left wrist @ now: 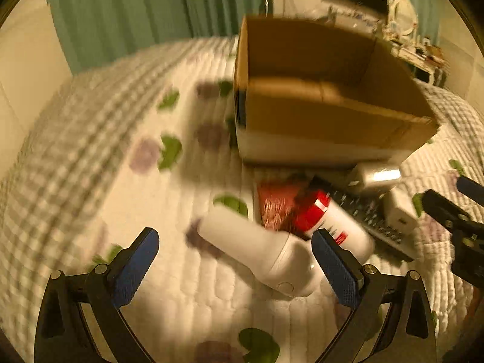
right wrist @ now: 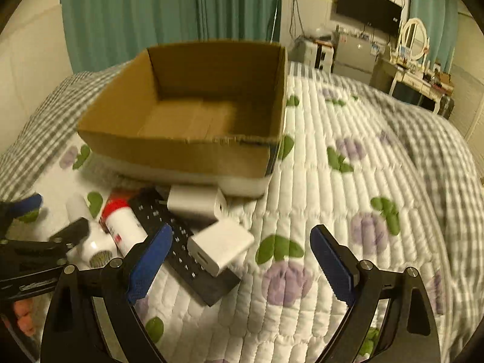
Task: Organize rigid objects
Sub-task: 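Grasp the white bottle with left gripper while right grasps red-capped bottle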
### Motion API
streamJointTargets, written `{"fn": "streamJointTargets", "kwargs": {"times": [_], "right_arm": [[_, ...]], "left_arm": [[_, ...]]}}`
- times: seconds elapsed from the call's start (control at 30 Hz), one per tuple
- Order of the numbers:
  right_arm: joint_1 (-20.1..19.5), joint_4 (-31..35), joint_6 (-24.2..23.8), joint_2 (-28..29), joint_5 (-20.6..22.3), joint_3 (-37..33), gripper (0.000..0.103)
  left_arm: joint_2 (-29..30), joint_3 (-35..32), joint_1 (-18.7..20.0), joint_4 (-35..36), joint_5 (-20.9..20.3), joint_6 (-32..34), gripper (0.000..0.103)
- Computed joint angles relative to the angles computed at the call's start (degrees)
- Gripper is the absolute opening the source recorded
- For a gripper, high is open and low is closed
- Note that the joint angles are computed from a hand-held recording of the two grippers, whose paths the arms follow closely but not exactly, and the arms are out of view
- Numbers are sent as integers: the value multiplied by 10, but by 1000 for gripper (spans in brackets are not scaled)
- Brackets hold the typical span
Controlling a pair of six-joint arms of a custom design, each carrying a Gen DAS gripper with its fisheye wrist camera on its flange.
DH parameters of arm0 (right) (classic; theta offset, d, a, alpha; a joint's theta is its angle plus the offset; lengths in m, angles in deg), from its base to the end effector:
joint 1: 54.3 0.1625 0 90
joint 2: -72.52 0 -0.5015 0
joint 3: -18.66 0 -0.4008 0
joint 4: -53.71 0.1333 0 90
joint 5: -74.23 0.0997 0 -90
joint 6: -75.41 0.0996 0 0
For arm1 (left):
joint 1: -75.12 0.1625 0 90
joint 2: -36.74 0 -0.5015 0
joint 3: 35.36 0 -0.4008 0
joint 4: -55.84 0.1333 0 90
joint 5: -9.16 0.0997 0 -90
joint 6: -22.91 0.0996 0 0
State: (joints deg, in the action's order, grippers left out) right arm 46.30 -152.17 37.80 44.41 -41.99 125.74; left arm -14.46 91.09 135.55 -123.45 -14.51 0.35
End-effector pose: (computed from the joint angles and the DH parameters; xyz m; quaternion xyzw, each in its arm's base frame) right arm 0.2078 -0.6248 -0.0062 0.3118 -0.8726 0.2495 0.2812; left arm -0.0627 -0.5654 0.1511 -0.0159 0.8334 -0.3305 0.4428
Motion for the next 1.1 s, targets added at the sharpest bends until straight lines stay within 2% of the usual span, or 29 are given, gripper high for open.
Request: {"fn": "streamJointTargets", "kwargs": {"times": [0.17, 0.23, 0.3, 0.33, 0.47, 0.63, 0.8, 0.87, 0.93, 0.97, 1.0, 1.03, 1.1], "right_arm": [[-8, 0, 12, -3, 9, 5, 93], [-8, -2, 15, -3, 9, 6, 93], [-8, -2, 14, -3, 7, 5, 93], [-8, -2, 14, -3, 7, 5, 93], [-5, -15, -2, 0, 11, 11, 93], [2, -21, -37, 9, 27, 20, 93], [10, 41, -51, 18, 53, 12, 91], [14, 73, -61, 24, 62, 7, 85], [19, 95, -76, 33, 57, -1, 78], [22, 97, -84, 41, 48, -8, 72], [24, 99, -90, 47, 44, -12, 62], [25, 102, -96, 52, 39, -19, 57], [27, 112, -103, 63, 29, -34, 56]], "left_arm": [[6, -12, 30, -13, -90, -6, 92], [11, -16, 31, -13, -98, 5, 81], [8, -15, 30, -17, -130, 22, 57], [7, -15, 30, -13, -141, 25, 52], [4, 1, 9, -14, -117, 50, 51], [-27, 40, -22, -41, -73, 78, 51], [-51, 56, -32, -38, -19, 118, 51], [-50, 50, -26, -51, -12, 141, 51], [-56, 51, -21, -55, -25, 142, 51], [-57, 52, -17, -62, -31, 144, 51], [-59, 55, -14, -66, -35, 144, 51], [-56, 55, -12, -70, -37, 144, 51], [-56, 55, -7, -74, -47, 147, 51]]}}
